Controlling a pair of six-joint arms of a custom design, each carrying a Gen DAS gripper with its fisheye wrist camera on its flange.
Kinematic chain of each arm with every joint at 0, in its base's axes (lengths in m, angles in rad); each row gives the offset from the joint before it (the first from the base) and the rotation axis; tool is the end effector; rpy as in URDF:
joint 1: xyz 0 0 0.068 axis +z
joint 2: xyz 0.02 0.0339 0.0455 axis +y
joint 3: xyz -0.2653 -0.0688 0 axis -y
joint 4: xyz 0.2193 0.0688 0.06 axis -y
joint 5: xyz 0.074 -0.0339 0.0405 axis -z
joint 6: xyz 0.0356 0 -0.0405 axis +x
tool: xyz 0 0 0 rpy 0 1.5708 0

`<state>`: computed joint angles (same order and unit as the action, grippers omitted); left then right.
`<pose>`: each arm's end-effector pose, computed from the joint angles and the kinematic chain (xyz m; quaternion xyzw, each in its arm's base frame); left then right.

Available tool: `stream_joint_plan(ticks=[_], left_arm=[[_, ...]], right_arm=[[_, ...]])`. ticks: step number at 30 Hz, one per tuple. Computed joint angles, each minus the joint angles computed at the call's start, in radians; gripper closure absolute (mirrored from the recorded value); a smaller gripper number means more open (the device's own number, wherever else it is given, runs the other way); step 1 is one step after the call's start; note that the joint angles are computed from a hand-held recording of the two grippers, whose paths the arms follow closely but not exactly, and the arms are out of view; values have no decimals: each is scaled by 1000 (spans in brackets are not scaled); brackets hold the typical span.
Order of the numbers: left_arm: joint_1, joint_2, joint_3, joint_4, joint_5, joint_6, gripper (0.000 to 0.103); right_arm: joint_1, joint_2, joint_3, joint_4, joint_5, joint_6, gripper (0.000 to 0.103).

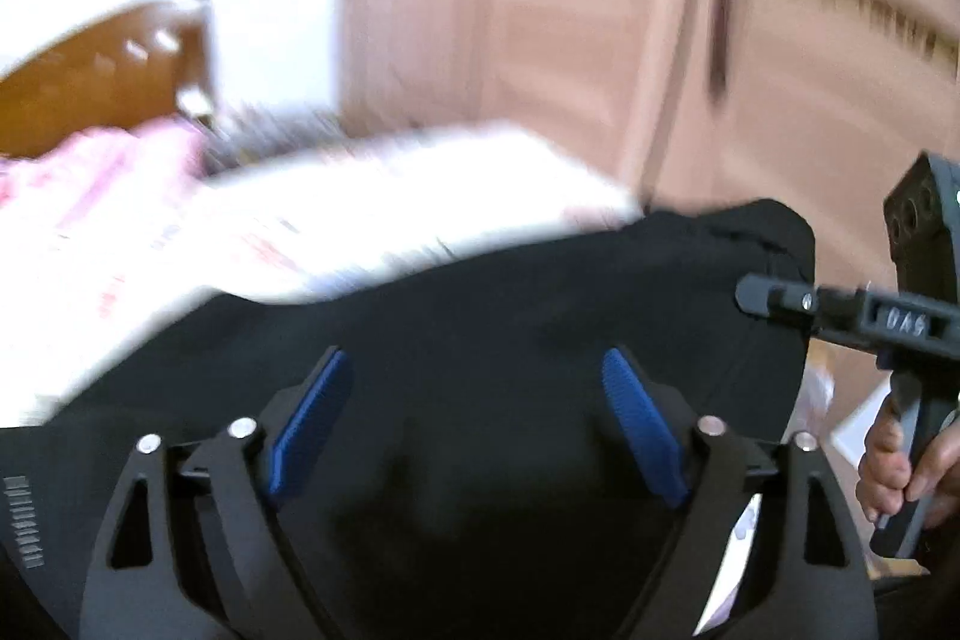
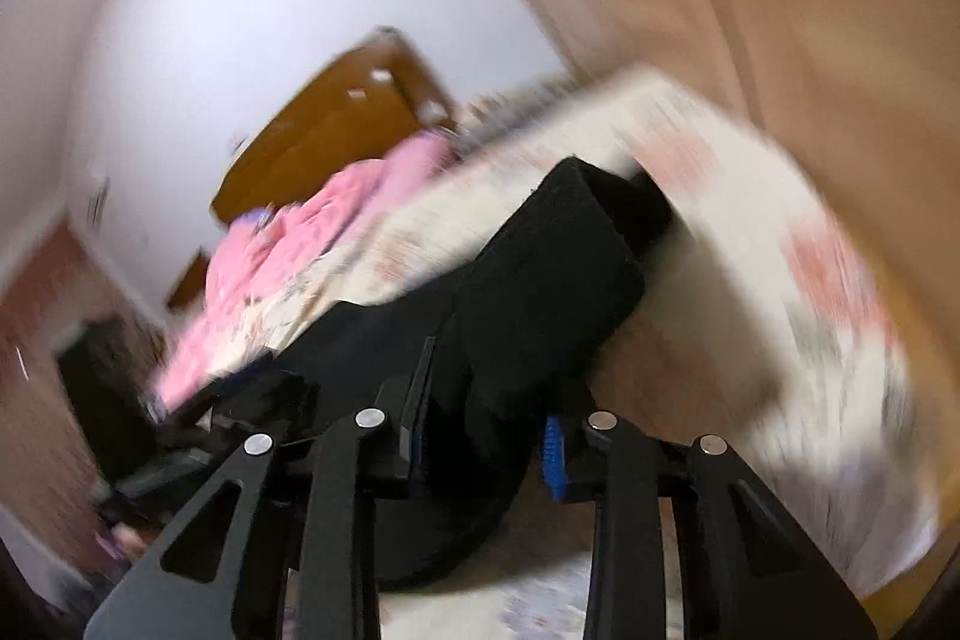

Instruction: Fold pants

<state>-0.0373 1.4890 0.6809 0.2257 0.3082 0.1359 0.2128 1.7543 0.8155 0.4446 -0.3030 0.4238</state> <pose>0.2827 -0.0214 0.2015 0.1478 0.8604 -0.1119 0.4748 0.3315 0.0825 0.1816 0.0124 0.8522 0.2817 0.4408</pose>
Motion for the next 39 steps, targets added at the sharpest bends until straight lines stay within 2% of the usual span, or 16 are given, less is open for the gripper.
stream_joint_plan(ticks=[3,6,11,14,16,17,18,19,22,25,27,30,33,35,36,39], left_arm=[[243,-140,-52,-33,73,5,6],[547,-148,-43,-79,160,24,6],[944,-28,14,-123,299,60,6],[1091,108,102,-209,355,110,6],[1143,183,163,-287,375,149,6],[1170,197,172,-312,400,178,6],[1182,202,175,-333,416,199,6],[1190,209,186,-359,426,221,6],[1174,212,205,-428,472,255,6],[1103,209,238,-546,563,285,6],[1035,220,261,-607,562,306,6],[940,205,236,-572,511,315,7],[811,220,276,-627,388,369,9],[755,293,350,-710,334,395,23],[753,317,370,-730,352,407,36],[757,254,315,-670,342,401,58]], right_arm=[[180,-25,134,-83,138,-149,73],[356,66,340,-169,237,-302,73],[619,328,721,-352,347,-545,73],[723,566,1016,-576,399,-681,70],[746,678,1133,-691,346,-726,54],[765,677,1116,-681,368,-747,48],[775,641,1049,-636,359,-787,33],[772,597,969,-579,298,-795,30],[702,469,823,-551,36,-762,31],[644,340,673,-462,72,-677,31],[572,259,563,-401,88,-595,31],[465,228,522,-404,101,-503,31],[399,232,506,-395,98,-412,31],[372,240,500,-378,73,-378,31],[373,244,496,-366,75,-373,31],[381,253,505,-369,69,-380,31]])
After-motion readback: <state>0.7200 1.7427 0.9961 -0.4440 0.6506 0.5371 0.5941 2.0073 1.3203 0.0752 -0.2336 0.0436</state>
